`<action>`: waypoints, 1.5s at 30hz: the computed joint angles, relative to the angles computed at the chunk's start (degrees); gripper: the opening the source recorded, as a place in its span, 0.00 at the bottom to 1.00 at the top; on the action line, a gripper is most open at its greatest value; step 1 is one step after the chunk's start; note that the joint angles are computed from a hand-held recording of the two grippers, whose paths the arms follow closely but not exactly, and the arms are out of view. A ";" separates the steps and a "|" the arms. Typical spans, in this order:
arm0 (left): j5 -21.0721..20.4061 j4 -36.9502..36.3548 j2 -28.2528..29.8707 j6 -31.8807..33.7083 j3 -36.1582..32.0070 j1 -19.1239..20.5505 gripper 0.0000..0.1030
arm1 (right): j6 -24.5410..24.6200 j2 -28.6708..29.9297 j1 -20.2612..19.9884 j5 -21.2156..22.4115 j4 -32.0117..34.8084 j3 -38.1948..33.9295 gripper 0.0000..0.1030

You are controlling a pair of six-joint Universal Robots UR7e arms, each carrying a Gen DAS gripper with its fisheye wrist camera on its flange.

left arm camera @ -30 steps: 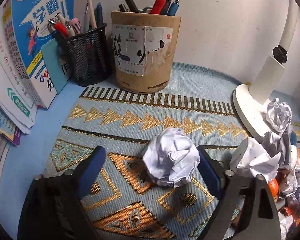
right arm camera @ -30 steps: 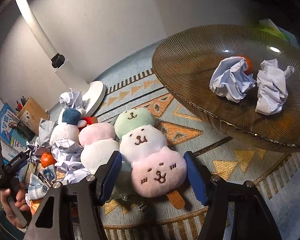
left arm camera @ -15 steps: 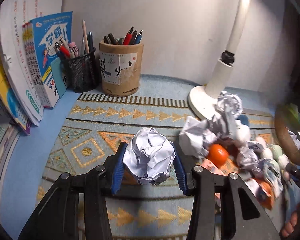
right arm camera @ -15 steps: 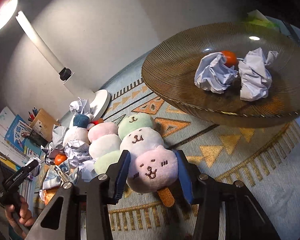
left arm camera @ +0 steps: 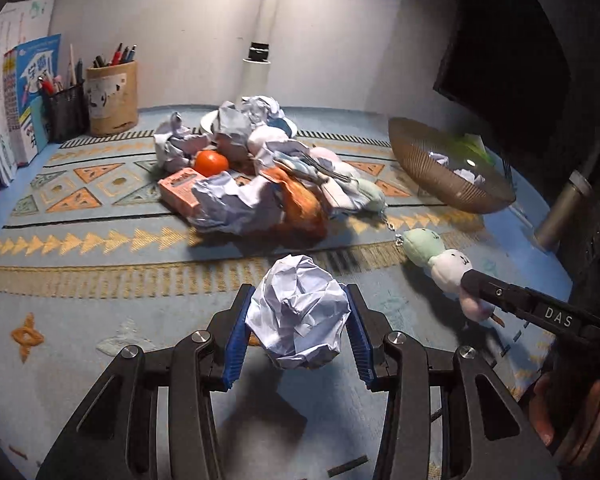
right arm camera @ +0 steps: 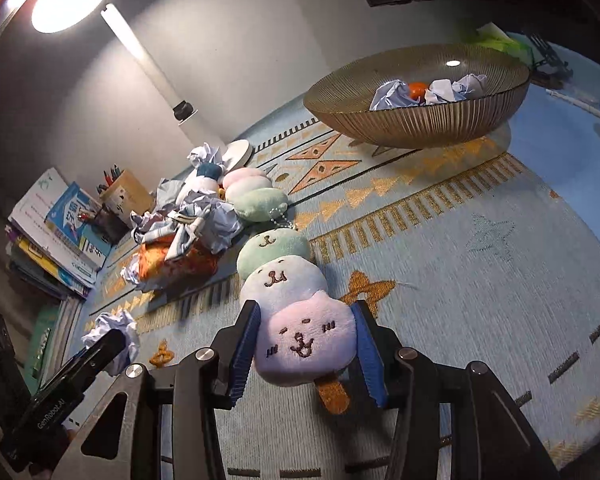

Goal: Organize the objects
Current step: 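Carry the paper ball and plush stack into the bowl and release both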

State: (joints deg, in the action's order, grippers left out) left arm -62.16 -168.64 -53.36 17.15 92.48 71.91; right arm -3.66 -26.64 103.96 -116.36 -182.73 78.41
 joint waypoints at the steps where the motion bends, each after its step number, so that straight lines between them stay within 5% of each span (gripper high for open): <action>1: 0.16 0.48 0.31 -0.29 0.04 -0.25 0.40 | -0.41 0.05 0.01 0.12 0.69 -0.01 0.45; 4: 0.94 0.31 1.40 -0.62 -0.20 -0.53 0.40 | -1.99 -0.79 -0.25 0.96 3.13 1.08 0.47; 7: 1.48 1.52 1.63 -1.75 -0.35 -0.37 0.40 | -4.49 -0.72 0.08 -0.46 3.17 1.40 0.65; 17: 2.98 -1.43 2.21 1.63 0.60 -1.09 0.41 | -15.40 3.08 1.72 -5.34 5.01 -3.04 0.66; 24: 5.62 -2.75 3.04 4.61 0.84 -1.93 0.41 | -17.50 3.37 1.40 -4.77 3.94 -2.80 0.47; 34: 6.55 -5.55 4.17 5.57 -0.64 -5.59 0.41 | -14.07 -3.80 0.45 3.53 -2.44 3.45 0.44; 38: 4.82 -4.78 7.80 8.71 -7.01 -8.85 0.41 | -13.80 -6.29 0.08 2.74 -7.03 2.16 0.44; 45: -4.65 14.58 21.40 -0.25 -33.80 -8.89 0.41 | -6.40 -6.28 -2.24 -0.54 -4.62 -8.78 0.44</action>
State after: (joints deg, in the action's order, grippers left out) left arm -66.81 -154.06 -31.95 16.90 58.68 63.01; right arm -10.06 -32.92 101.72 -116.90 -187.35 69.63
